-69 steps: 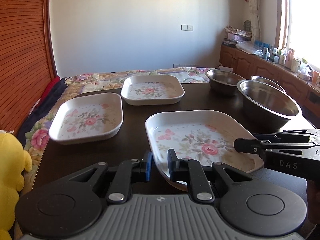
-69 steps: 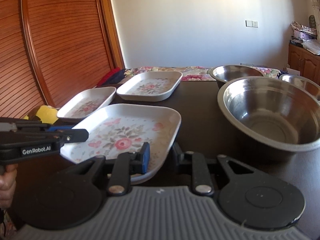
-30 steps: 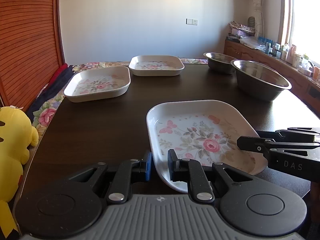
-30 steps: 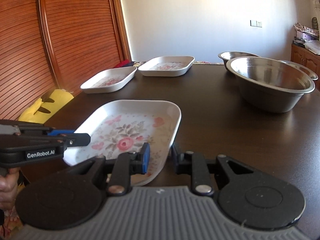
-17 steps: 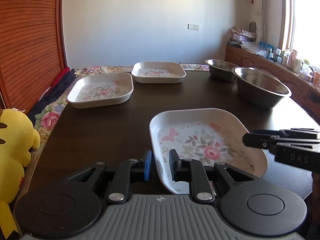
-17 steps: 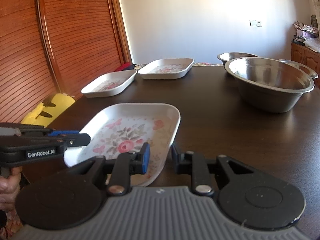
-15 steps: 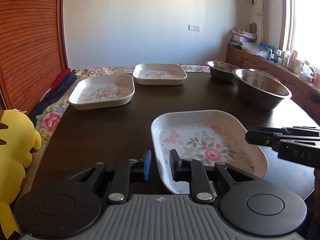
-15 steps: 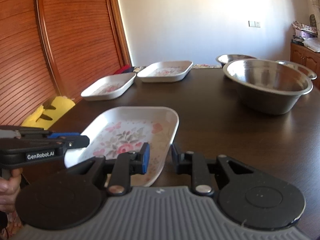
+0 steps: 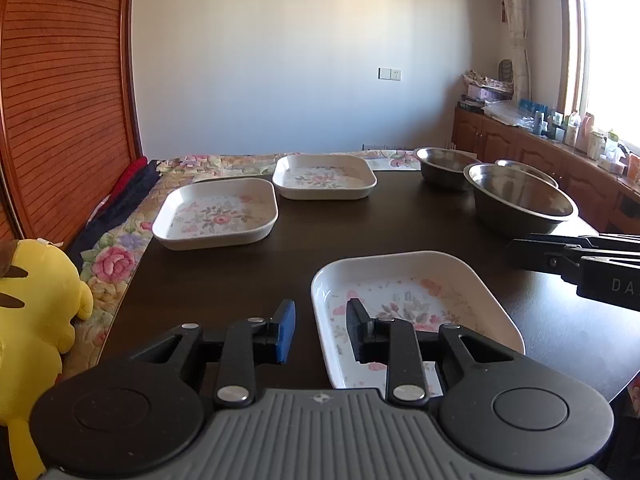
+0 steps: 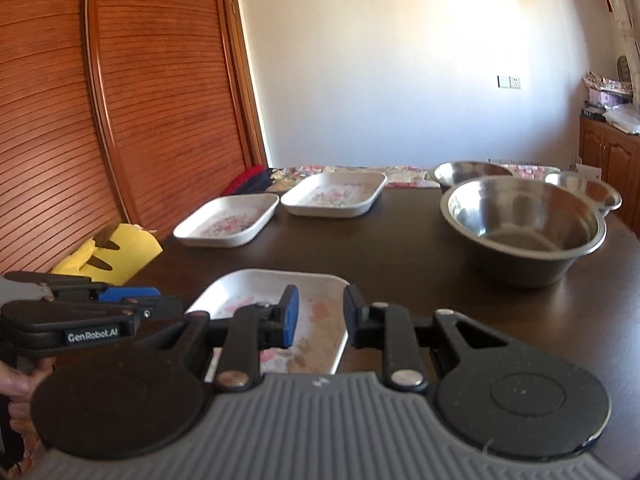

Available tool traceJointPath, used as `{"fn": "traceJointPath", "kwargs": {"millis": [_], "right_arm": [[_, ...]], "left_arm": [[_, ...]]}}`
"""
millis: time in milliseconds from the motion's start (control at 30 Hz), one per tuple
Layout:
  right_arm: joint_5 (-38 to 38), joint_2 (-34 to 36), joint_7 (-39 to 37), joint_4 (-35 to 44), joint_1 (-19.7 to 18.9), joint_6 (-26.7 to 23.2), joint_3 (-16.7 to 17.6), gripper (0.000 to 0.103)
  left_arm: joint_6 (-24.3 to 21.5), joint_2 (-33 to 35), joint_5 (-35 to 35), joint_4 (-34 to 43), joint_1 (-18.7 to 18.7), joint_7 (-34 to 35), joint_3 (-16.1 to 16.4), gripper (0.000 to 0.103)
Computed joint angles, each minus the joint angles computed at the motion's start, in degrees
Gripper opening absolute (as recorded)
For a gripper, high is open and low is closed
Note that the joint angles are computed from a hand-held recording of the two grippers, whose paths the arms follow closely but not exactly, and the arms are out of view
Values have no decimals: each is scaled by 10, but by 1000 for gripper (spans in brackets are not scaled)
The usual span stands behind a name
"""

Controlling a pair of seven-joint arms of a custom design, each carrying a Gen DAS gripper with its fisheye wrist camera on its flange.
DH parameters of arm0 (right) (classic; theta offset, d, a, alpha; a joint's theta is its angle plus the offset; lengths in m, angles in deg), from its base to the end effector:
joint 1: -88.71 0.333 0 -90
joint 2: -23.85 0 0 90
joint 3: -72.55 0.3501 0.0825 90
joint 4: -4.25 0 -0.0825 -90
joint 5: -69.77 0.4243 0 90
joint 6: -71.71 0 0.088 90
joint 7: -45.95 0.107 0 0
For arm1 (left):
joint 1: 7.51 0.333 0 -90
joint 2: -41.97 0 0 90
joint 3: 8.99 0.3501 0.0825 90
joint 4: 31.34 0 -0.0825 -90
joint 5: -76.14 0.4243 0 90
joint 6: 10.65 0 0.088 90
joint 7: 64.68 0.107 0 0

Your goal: Organize plates and bowls

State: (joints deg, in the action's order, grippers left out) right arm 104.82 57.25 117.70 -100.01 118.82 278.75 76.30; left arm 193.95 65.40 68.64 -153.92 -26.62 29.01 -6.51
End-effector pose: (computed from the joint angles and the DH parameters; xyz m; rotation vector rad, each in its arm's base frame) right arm 0.6446 0.3345 0.3490 -1.5696 1.3518 -0.6997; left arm 0.6334 -0.1747 0.3350 -1.4452 1.8009 -1.0105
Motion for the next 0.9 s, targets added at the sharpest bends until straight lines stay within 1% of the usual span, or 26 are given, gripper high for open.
{"fn": "traceJointPath", "kwargs": {"millis": [33,200,333,400,467,533,600,633,667,700,900], "right_arm": [[0,0,-1,1,1,2,-1,26],[-4,-3,-7,3,2,4,0,27],[3,0,-21,15,8,-3,-8,31],[10,4,-32,25,14,-12,-15,33],[15,9,-40,36,17,-21,-20,39],[18,13,-46,45,20,-30,-25,39],[27,20,-55,60,29,-40,-37,41],[30,23,-58,67,32,-46,-41,45],[32,27,-61,75,35,-52,-45,51],[33,31,-62,83,36,-58,-48,53],[25,53,-62,129,50,-97,-78,56]], "left_arm": [[1,-1,1,0,0,1,0,33],[5,-2,-3,4,0,6,2,44],[4,2,-6,13,3,10,3,50],[1,6,-7,21,4,11,6,51],[-3,10,-4,30,8,10,6,53],[-8,16,1,40,11,7,7,56],[-13,23,7,51,15,3,8,59],[-18,27,12,58,17,0,8,59],[-21,30,16,64,18,-2,9,60],[-25,35,19,72,18,-4,12,61],[-45,56,45,109,24,-24,21,65]]}}
